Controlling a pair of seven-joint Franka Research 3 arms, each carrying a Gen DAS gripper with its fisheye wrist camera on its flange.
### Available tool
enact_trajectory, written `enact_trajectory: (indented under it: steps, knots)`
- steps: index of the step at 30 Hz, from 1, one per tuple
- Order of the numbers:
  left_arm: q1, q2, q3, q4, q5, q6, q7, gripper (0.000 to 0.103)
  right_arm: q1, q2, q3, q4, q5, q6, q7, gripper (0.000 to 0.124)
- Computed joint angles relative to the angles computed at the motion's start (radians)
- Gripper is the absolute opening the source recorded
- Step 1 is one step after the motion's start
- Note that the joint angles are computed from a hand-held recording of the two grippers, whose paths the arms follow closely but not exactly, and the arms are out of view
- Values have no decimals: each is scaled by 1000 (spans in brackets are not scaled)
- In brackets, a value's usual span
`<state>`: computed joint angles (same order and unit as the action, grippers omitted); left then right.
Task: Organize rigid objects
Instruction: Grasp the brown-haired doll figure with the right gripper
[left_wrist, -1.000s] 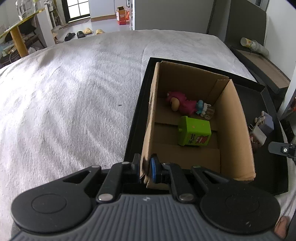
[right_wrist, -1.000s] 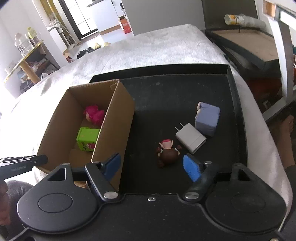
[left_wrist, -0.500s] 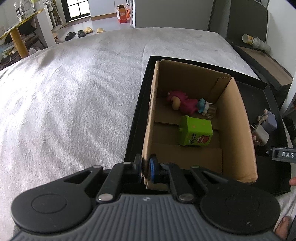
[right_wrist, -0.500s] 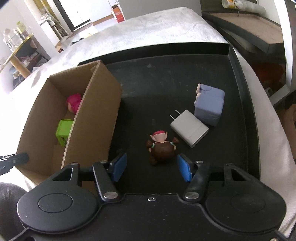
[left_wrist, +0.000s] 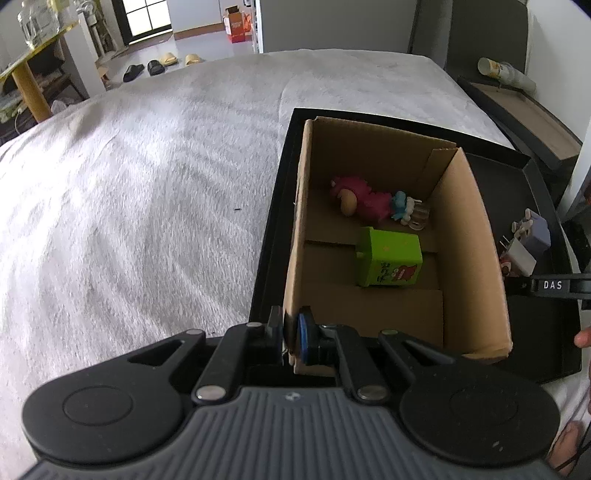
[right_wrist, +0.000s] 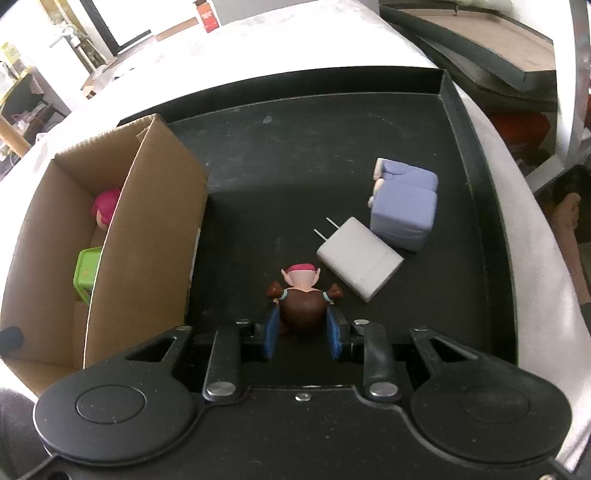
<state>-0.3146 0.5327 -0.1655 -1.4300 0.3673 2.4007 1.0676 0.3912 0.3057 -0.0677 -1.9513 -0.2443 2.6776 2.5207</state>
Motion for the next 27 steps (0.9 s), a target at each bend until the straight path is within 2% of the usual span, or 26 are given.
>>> enact_trajectory:
  steps: [7, 9, 10, 15, 19, 23, 27]
  knots:
    - [1, -11, 1, -22, 2, 7, -3, 8, -3, -52, 20, -29, 13, -28, -4, 23]
    - [2, -12, 1, -24, 0, 9, -9, 8, -15, -65, 29, -38, 28, -29, -18, 5]
    - [3, -11, 1, -21, -1, 8, -10, 8, -20, -73, 35, -43, 38, -31, -27, 2]
    - [3, -13, -1, -22, -2, 11, -14, 8, -42, -80, 49, -39, 69, -53, -66, 2]
    - [3, -19, 0, -30, 2, 15, -16, 8, -62, -71, 63, -27, 144, -46, -103, 11]
    - [5, -25, 0, -37, 2, 19, -21, 8, -63, -62, 62, -22, 183, -50, -105, 42]
    - [8, -26, -3, -36, -3, 19, -20, 8, -65, -47, 61, -10, 209, -61, -109, 50]
